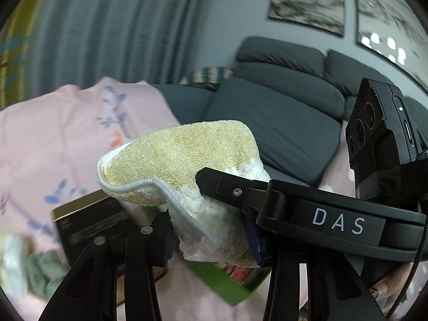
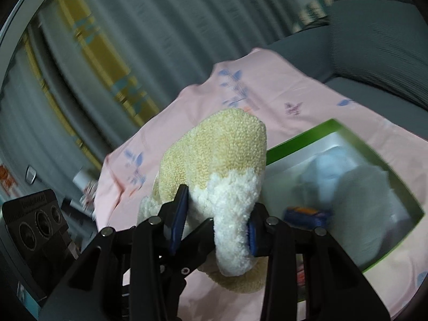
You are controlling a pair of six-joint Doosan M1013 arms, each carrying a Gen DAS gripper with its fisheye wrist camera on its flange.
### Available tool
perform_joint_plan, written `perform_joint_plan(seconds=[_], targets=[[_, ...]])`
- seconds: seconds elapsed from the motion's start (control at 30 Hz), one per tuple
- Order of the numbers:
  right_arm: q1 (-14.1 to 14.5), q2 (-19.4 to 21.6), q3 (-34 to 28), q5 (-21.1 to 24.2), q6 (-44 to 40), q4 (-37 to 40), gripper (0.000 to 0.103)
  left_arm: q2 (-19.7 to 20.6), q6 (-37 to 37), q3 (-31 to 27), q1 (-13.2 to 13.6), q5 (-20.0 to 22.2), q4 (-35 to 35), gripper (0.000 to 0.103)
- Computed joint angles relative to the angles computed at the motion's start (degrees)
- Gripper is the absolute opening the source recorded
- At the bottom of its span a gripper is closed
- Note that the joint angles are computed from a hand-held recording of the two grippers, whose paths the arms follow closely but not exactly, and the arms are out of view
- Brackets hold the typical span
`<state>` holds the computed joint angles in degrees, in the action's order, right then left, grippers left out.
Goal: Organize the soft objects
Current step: 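Carry the cream-and-yellow towel over the green box with the right gripper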
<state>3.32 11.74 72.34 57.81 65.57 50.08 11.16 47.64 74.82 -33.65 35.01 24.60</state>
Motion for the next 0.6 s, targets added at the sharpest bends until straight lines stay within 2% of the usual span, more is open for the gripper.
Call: perform_joint_plan(seconds=[0.13, 0.27, 0.47, 0.6], targets=[[-0.93, 0.51, 0.19, -3.13, 3.88, -2.16, 0.036, 3.21, 6.83, -3.73, 0.38, 1.22, -5.98, 0.045], [-1.71, 2.02, -0.34, -3.48, 8.59, -3.87, 0.036, 6.31, 12.65, -7.07, 1.07, 3.94, -12.51, 0.045], [-1.48, 3.84, -1.27, -2.82, 15.6, -8.04, 0.035, 9.64, 13.59, -10.8, 1.17, 9.6, -14.68, 0.045], [-1.25, 4.66, -2.01, -2.03, 19.4, -11.45, 0.034, 11.34, 11.32, -13.03, 1.13, 14.18, -13.98, 0.045]])
